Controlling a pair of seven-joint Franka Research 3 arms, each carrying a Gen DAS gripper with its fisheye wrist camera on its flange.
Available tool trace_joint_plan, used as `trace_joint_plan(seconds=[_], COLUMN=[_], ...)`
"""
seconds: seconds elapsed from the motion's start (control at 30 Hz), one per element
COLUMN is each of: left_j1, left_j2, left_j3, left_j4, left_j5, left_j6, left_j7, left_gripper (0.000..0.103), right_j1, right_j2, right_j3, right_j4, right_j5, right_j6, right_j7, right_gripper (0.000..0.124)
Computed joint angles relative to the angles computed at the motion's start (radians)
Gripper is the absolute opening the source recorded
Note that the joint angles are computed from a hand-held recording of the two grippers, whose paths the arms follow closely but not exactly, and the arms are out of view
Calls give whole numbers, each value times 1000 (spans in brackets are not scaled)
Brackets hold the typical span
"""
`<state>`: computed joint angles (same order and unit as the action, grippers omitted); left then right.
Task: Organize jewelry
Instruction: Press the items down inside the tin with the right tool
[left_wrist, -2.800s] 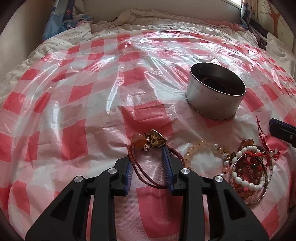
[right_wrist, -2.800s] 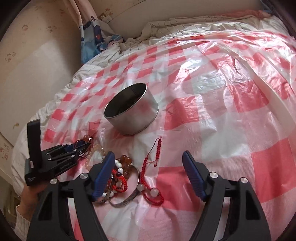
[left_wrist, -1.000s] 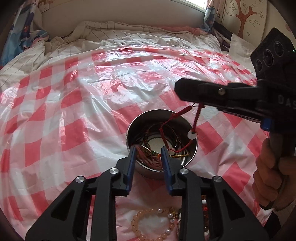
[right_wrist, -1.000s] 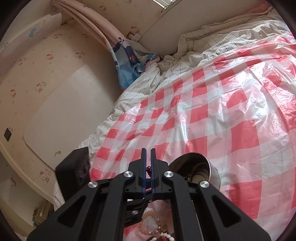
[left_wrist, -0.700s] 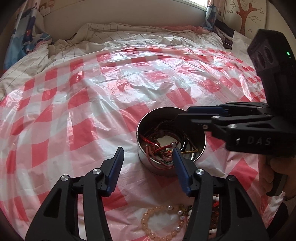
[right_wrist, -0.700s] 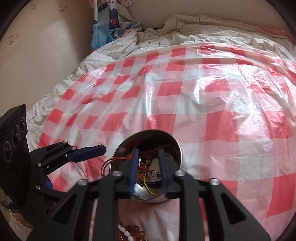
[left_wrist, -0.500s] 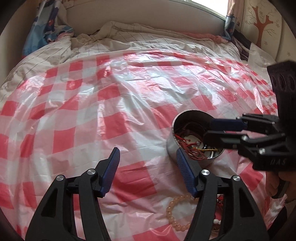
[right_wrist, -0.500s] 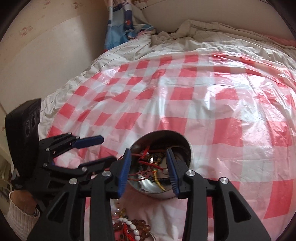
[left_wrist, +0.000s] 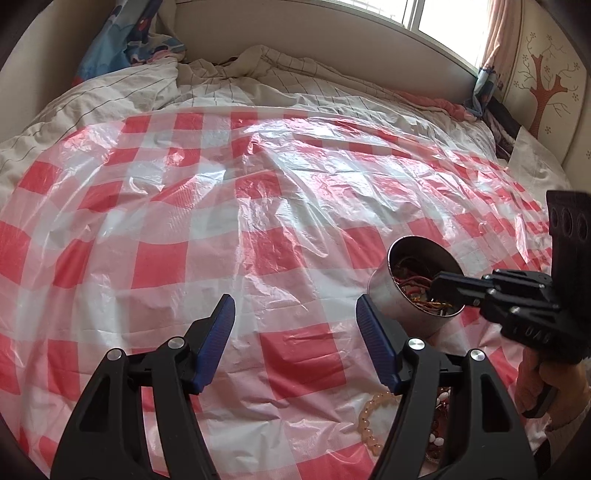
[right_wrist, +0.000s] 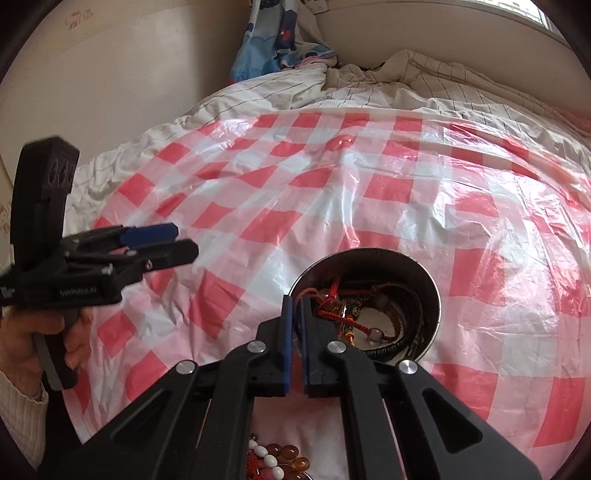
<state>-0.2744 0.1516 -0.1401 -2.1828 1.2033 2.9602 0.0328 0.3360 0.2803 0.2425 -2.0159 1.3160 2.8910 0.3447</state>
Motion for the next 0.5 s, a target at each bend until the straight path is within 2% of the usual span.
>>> trace_joint_plan(seconds=[0.07,0.1,0.17,0.23,0.27,0.33,0.37,0.4,0.43,0.47,0.5], left_j1=[-2,-4,-8,-15,-19,-21,-23,-24,-26,-28,-29], left_j2=[9,13,19,21,21,21,22,22,23,24,25], left_j3=[-9,-10,-11,-10,-9,-5,-3,-2,-2,-1,-1], left_j4=[6,8,12,14,15,14,15,16,16,17,18], left_j5=[-29,-40,-61,-76,-80,-83,-83,-83,-82,-81,-82], left_j6=[-6,-5,-5,-15,-24,-23,-21,-20,-20,-20,-19], left_j7=[41,55,82,107,112,114,113,114,116,117,119], left_gripper=[66,66,67,68,69,70,70,70,70,71,71], right_j1=[-75,-82,-60,-21,-17,-39,-37,-36,-26,-10,11], right_j2=[-13,-19,-20,-5,1,-9,-18,-30,-38,-40,-34], right_j3=[4,-8,-33,-53,-56,-46,-42,-36,-31,-29,-31], right_j4=[13,14,22,36,41,33,23,8,-6,-14,-18], right_j5=[147,189,181,81,48,58,51,63,70,56,12], right_j6=[-181,-219,-195,-112,-97,-149,-158,-161,-144,-119,-84], right_j7=[-60,-72,-56,32,67,41,23,-15,-47,-68,-50], right_gripper=[4,4,4,4,5,8,16,49,65,64,53])
